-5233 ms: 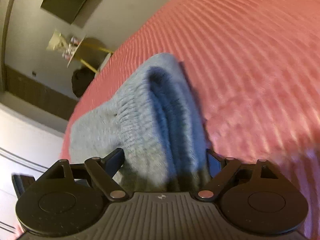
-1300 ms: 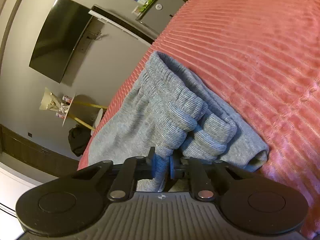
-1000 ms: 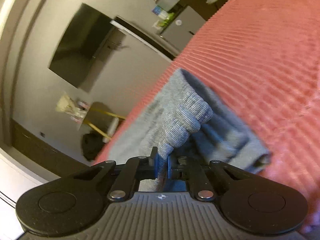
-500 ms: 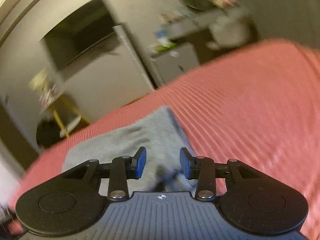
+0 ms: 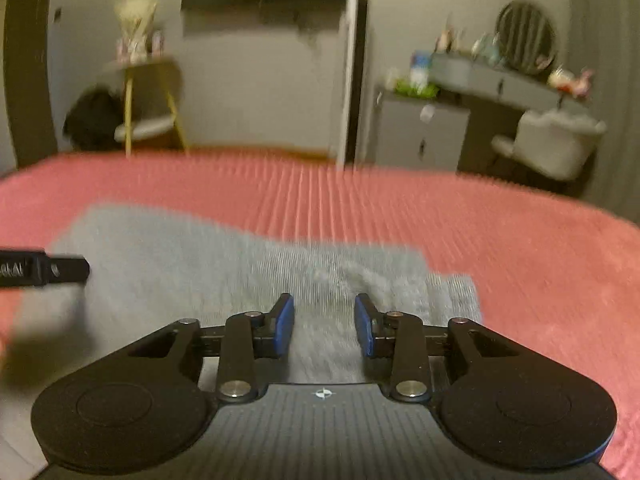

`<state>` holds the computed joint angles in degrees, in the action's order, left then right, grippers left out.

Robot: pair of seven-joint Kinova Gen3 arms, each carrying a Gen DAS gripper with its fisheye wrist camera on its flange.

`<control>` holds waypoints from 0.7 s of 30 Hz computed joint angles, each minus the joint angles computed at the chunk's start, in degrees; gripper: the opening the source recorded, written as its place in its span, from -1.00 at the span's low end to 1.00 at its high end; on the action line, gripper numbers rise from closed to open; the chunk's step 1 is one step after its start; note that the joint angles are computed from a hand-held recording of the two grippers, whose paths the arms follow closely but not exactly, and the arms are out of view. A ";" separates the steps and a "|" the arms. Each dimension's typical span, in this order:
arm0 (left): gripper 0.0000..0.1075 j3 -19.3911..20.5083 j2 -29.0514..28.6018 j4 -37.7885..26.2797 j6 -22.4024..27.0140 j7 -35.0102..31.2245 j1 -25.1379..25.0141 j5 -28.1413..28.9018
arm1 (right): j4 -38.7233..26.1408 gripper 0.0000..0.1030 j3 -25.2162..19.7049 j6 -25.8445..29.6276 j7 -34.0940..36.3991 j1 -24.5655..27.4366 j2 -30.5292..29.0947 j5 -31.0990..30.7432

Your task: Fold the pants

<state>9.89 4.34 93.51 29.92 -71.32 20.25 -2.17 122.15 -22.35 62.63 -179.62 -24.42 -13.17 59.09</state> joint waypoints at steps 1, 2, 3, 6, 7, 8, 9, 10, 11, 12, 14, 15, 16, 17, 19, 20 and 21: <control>0.91 0.01 -0.32 2.00 -2.28 -0.18 -0.80 1.16 | 2.65 -0.37 -2.23 -0.56 -1.81 0.78 -0.23 2.33; 0.91 -0.41 -0.43 3.22 -3.71 -0.87 -0.80 2.13 | 4.57 -0.37 -4.89 -0.19 -3.47 1.71 0.30 4.66; 0.92 -1.56 -0.58 3.78 -4.53 -1.24 0.25 2.16 | 5.58 -0.37 -6.63 1.11 -4.83 1.59 1.19 6.25; 0.91 -8.55 -1.80 2.83 -2.67 -2.91 7.60 -0.57 | 4.45 -0.36 -5.47 2.14 -4.34 -0.07 1.30 5.44; 0.89 -11.02 -2.75 2.90 -1.65 -4.87 9.95 -0.09 | 2.30 -0.35 -2.96 2.58 -2.87 -1.79 1.08 3.31; 0.89 -12.54 -3.75 2.89 -0.03 -6.53 11.24 1.32 | 0.42 -0.29 -0.93 3.96 -2.34 -4.45 0.65 0.98; 0.89 -13.57 -4.68 2.96 1.50 -8.20 11.83 3.65 | -0.64 -0.06 0.17 4.41 -2.73 -6.43 -0.61 -1.35; 0.89 -15.32 -5.74 3.43 2.41 -9.15 13.24 5.98 | -0.95 0.04 0.65 3.93 -3.36 -7.35 -2.16 -3.68; 0.89 -16.34 -7.53 4.87 3.05 -10.36 13.89 8.31 | -1.37 0.18 0.06 3.52 -4.00 -7.89 -3.91 -5.99; 0.89 -16.67 -9.33 6.36 3.73 -11.47 13.82 10.64 | -1.30 0.22 -1.54 3.69 -5.22 -8.24 -5.17 -7.49; 0.89 -16.41 -11.60 8.59 5.22 -15.01 13.05 13.44 | -1.74 0.24 -6.85 6.40 -4.90 -6.46 -5.61 -10.56; 0.90 -15.16 -11.98 9.12 6.40 -16.19 11.91 13.45 | -2.57 0.25 -9.28 8.70 -4.17 -5.44 -4.24 -11.74; 0.91 -13.06 -12.06 9.25 7.21 -16.44 9.96 12.69 | -3.46 0.25 -10.66 10.08 -2.52 -4.61 -2.93 -13.28; 0.91 -11.75 -12.61 9.83 7.29 -15.78 8.82 11.84 | -4.18 0.26 -10.97 10.70 -1.17 -4.26 -2.05 -14.16; 0.89 -10.99 -13.41 8.36 9.79 -13.22 8.17 10.47 | -6.13 0.26 -9.65 12.49 0.08 -5.39 -0.53 -14.66; 0.89 -11.33 -14.05 8.00 10.68 -13.13 8.42 10.41 | -7.13 0.26 -9.16 13.37 -0.09 -5.84 -0.43 -15.16; 0.89 -12.38 -15.06 8.27 10.66 -13.90 9.32 10.82 | -7.43 0.30 -8.86 13.32 -1.20 -6.18 -1.27 -15.50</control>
